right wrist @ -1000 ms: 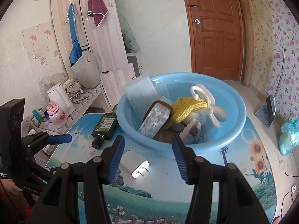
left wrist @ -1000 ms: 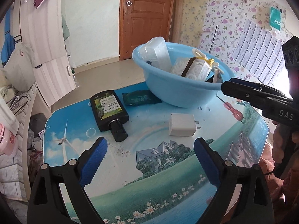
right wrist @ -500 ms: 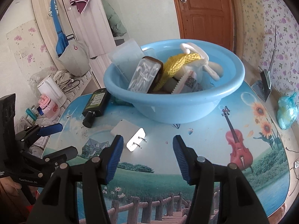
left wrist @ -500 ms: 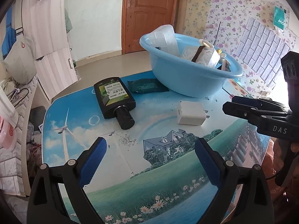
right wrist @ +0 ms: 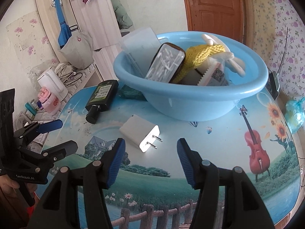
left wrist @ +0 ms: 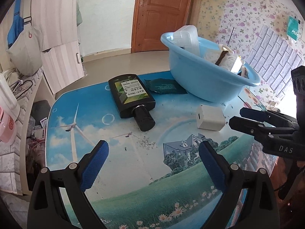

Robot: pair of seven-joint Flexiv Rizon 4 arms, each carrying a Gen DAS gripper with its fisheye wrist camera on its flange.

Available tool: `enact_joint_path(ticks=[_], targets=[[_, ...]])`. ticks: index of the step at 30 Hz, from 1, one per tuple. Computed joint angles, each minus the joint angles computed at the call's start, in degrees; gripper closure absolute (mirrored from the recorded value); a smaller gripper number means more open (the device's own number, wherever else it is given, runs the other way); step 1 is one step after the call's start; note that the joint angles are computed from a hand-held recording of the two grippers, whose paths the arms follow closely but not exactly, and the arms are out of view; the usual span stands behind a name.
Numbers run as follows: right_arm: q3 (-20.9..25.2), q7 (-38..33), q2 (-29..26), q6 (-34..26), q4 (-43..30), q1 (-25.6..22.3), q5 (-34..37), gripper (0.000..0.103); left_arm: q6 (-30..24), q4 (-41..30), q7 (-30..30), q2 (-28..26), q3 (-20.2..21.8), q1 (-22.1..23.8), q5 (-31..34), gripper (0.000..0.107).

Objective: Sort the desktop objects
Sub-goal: 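Move both open tools back from the basin toward the table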

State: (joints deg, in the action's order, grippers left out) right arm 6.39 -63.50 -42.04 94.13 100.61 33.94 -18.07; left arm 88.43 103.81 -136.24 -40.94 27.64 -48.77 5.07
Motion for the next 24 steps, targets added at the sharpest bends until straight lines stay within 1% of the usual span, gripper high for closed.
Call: enact_joint_path(ticks=[2, 3, 5, 6, 12, 16, 20, 21, 22, 23, 24], targets=[[-1.4, 0.6, -0.3, 0.1, -0.5, 1.3, 0.1, 0.039, -0.2, -0.6, -0.6, -0.4, -0.6, 1.2, -0.9, 0.011], [-1.7, 0.9, -0.6, 0.2, -0.8, 1.6, 0.2, 0.038, -0.2, -0.9, -0.8, -0.6, -1.0, 1.9, -1.3, 0.011], [-1.7, 1.4, -1.1, -0.4, -1.8, 1.9, 0.3, 0.032, -0.9, -1.9, -1.1, -1.3, -1.2, 2.9, -2.0, 0.011], [-1.6, 1.5, -1.4, -0.7, -2.2, 2.0, 0.2, 0.031, -1.3, -2.4, -1.2, -1.6, -1.1, 3.2, -2.0, 0.011], [-2.4, 1.9, -2.3, -2.1, -3.5, 2.8, -0.6, 0.030, -3.3, -5.9, -1.6, -3.4, -2.8, 6.8, -2.2, 0.011], [-2.5, 2.2, -3.1, -3.1, -4.6, 2.7, -1.0, 0.030, -5.7, -8.7, -0.5, -4.6, -5.3, 9.7, -1.8, 0.011], [-1.9, 1.8, -3.9, -4.1, -5.8, 2.5, -1.6, 0.030, -7.1, -11.1, -0.4, -6.0, -6.1, 10.9, -0.2, 0.011], [-1.8, 1.6, -4.2, -4.3, -6.3, 2.4, -1.8, 0.030, -7.6, -11.8, -0.5, -6.4, -5.6, 10.6, 0.5, 0.014], [-2.0, 1.7, -4.5, -4.4, -6.6, 2.7, -1.9, 0.030, -8.8, -12.6, -0.5, -6.7, -5.0, 10.3, 1.2, 0.034], [-2.2, 1.7, -4.8, -4.6, -7.0, 2.9, -2.0, 0.030, -10.4, -13.3, -0.4, -6.8, -5.2, 10.3, 1.7, 0.036], [-2.0, 1.6, -5.2, -4.9, -7.5, 2.8, -2.1, 0.030, -10.4, -13.5, -0.9, -6.8, -5.2, 10.4, 2.5, 0.036]])
